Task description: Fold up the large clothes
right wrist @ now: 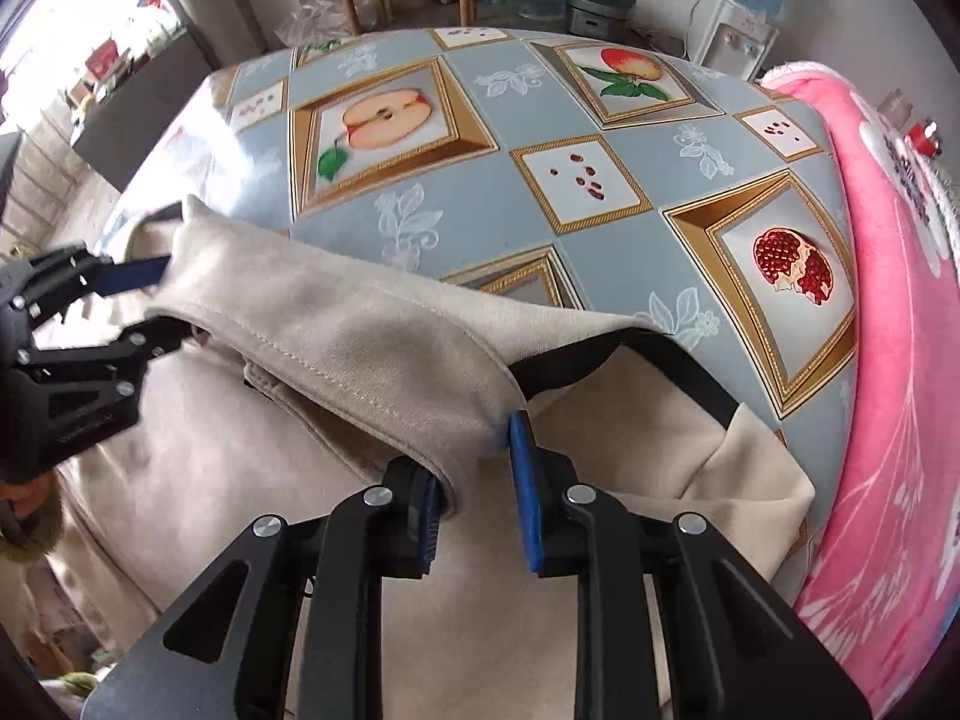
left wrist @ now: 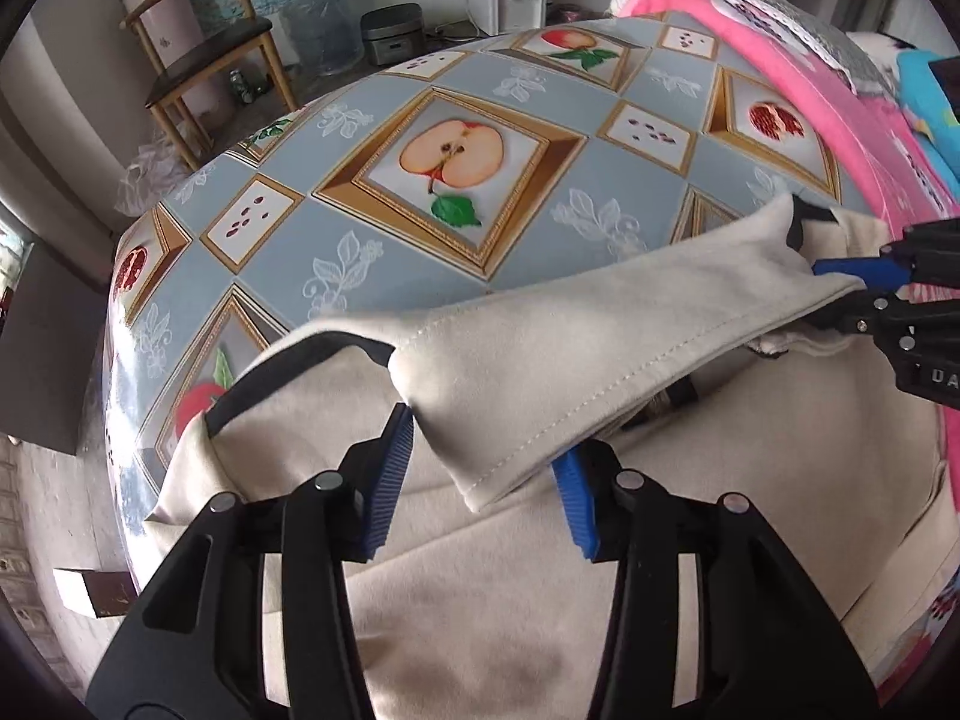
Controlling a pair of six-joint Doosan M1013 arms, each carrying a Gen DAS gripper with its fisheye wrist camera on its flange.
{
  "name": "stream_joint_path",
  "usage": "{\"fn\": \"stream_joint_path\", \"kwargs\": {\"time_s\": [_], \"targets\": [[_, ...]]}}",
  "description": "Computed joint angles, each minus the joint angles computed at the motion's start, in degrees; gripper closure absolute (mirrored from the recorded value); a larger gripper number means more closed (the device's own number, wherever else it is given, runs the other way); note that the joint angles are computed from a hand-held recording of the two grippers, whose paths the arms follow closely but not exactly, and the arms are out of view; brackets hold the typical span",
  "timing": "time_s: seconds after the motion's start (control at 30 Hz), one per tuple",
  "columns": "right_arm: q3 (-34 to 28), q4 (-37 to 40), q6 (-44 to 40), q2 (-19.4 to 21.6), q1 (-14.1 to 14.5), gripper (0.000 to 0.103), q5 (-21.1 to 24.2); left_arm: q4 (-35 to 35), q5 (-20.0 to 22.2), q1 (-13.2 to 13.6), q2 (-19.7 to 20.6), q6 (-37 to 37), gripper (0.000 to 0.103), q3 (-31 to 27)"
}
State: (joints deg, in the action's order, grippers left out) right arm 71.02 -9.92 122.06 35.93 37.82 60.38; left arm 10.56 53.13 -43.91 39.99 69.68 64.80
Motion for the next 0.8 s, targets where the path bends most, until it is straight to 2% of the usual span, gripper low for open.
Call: {"fn": "stream_joint_path", "kwargs": {"time_s": [0.17,0.33,0.4,0.47,0.53,0.57,0.63,0.7,0.8], "targets": [[1.62,-4.53,0.45,0.27,1.49,0.082,-0.87,-0.17,-3.18,0.23,-2.21,1.45,0.060,3.78],[3.58,-7.10,1.10,-0.53,2.01,0.082,-3.91,-8.79,-16.34,1.50,-8.17,7.86,0.060,11.39],[4.14,-8.01,1.57,-0.88,2.28,0.082,-4.73,-9.38,-19.04,1.67,-8.85,7.45,0.060,11.85],[4.58,-9.29,2.47,-1.12,2.59,0.082,-5.33,-7.83,-18.66,1.73,-8.05,3.58,0.060,10.14],[4.81,-10.63,3.21,-1.24,2.99,0.082,-5.60,-6.04,-16.27,1.80,-6.13,-1.38,0.061,7.16],[4.94,-11.21,3.36,-1.31,3.20,0.082,-5.63,-6.64,-15.01,1.95,-5.10,-2.27,0.068,5.70],[5.27,-11.03,2.91,-1.56,3.20,0.082,-6.08,-8.04,-10.89,2.19,-2.32,-3.48,0.075,2.09],[6.43,-6.15,0.54,-2.72,2.11,0.082,-8.34,-6.73,-7.96,1.84,-0.61,-3.39,0.086,0.36],[9.28,5.97,-5.01,-5.80,-0.49,0.074,-13.20,-5.90,-8.72,1.26,-0.88,-0.53,0.088,1.80]]}}
